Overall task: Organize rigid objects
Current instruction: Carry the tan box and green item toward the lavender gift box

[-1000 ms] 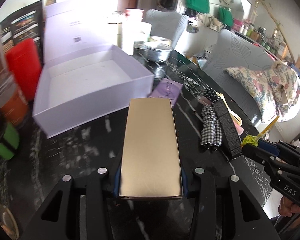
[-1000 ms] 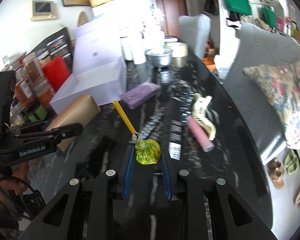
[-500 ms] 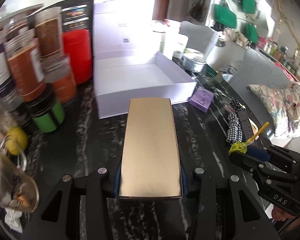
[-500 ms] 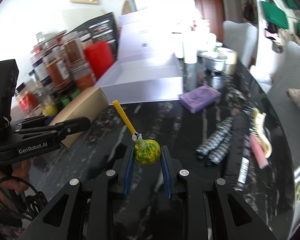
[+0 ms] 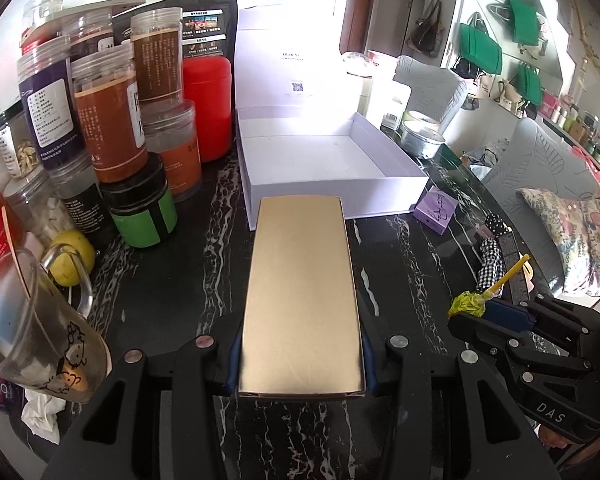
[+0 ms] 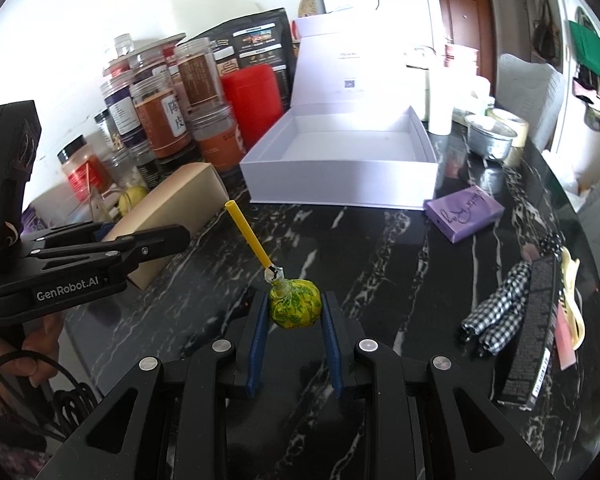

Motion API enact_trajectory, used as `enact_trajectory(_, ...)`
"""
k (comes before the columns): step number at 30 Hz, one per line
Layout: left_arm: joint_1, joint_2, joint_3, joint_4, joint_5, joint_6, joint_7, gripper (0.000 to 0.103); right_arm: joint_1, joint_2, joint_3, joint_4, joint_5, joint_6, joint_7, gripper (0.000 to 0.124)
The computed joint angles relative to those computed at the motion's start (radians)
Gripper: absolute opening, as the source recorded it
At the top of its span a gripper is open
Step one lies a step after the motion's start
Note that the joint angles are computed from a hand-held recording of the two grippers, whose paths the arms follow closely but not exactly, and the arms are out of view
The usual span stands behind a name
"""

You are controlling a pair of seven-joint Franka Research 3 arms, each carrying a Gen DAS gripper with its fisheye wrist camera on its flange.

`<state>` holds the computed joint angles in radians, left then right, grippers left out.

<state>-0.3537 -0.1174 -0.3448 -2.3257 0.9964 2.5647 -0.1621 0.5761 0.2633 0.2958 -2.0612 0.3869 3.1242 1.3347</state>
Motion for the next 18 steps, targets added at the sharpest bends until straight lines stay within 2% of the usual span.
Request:
enact_trajectory(12,0.026,0.012,0.021,0.050,0.016,0.024,0.068,0.044,0.095,0.015,-0.125,0.071,-0.139,-0.031,0.125,0.026)
enact_trajectory(18,0.041,0.025,0.031,0.093,0.037,0.021,0.090,0.044,0.089,0.041,-0.136,0.134,-0.184,-0.052,0.162,0.026)
